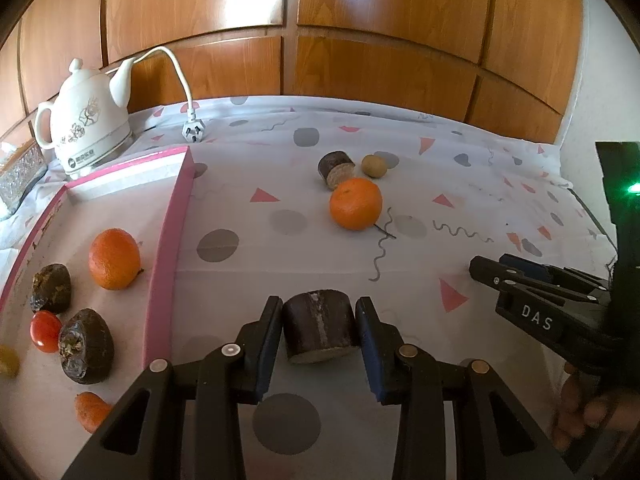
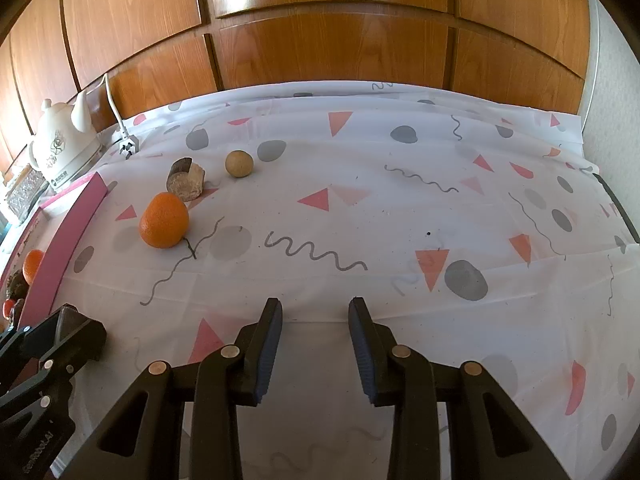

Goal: Organize fruits
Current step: 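Move the right tool to the small tan round potato and grasp it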

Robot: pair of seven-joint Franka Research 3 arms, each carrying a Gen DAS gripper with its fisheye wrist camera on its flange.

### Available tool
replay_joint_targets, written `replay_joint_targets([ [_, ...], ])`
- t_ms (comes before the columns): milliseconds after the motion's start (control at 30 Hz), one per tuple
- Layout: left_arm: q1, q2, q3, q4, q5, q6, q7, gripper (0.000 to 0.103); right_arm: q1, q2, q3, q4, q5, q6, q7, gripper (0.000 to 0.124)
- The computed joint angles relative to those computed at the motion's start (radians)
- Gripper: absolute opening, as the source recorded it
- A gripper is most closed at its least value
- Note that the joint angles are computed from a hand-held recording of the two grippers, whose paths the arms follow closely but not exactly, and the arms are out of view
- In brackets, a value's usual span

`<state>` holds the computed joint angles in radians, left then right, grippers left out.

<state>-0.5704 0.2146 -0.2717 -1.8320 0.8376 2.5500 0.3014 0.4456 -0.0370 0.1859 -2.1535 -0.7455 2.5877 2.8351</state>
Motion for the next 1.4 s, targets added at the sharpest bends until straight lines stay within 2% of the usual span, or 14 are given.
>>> replay_joint_targets([
  [33, 0.008, 0.008, -0.008, 0.003, -0.038, -0.003, 0.031, 0.035, 0.0, 0.0, 0.0, 0.001, 0.002, -0.001, -0.002, 0.035],
  [267, -0.008, 0.01, 0.003, 0.003, 0.01, -0.009, 0.002, 0.035, 0.002, 0.005, -0.003, 0.016, 0.048, -0.014, -0.08, 0.035],
  [500, -0.01, 0.014, 0.005, 0.006, 0.025, -0.009, -0.003, 0.035, -0.008, 0.049, -0.029, 0.079, 0.114, 0.051, -0.213, 0.035],
  [767, -0.009, 0.015, 0.006, 0.004, 0.03, -0.005, -0.004, 0.035, 0.017, 0.185, -0.08, 0.26, 0.185, 0.075, -0.369, 0.031],
  [1033, -0.01, 0.016, 0.006, 0.005, 0.031, -0.005, -0.004, 0.035, 0.064, 0.345, -0.129, 0.449, 0.344, 0.056, -0.555, 0.03],
  [1167, -0.01, 0.016, 0.006, 0.006, 0.031, -0.005, -0.005, 0.035, 0.081, 0.411, -0.147, 0.53, 0.426, 0.011, -0.627, 0.03],
  [1200, -0.01, 0.016, 0.006, 0.006, 0.031, -0.005, -0.005, 0.035, 0.093, 0.421, -0.157, 0.545, 0.427, -0.006, -0.634, 0.025],
  [1400, -0.011, 0.016, 0.006, 0.006, 0.032, -0.006, -0.005, 0.035, 0.137, 0.377, -0.206, 0.476, 0.373, 0.012, -0.578, 0.025],
])
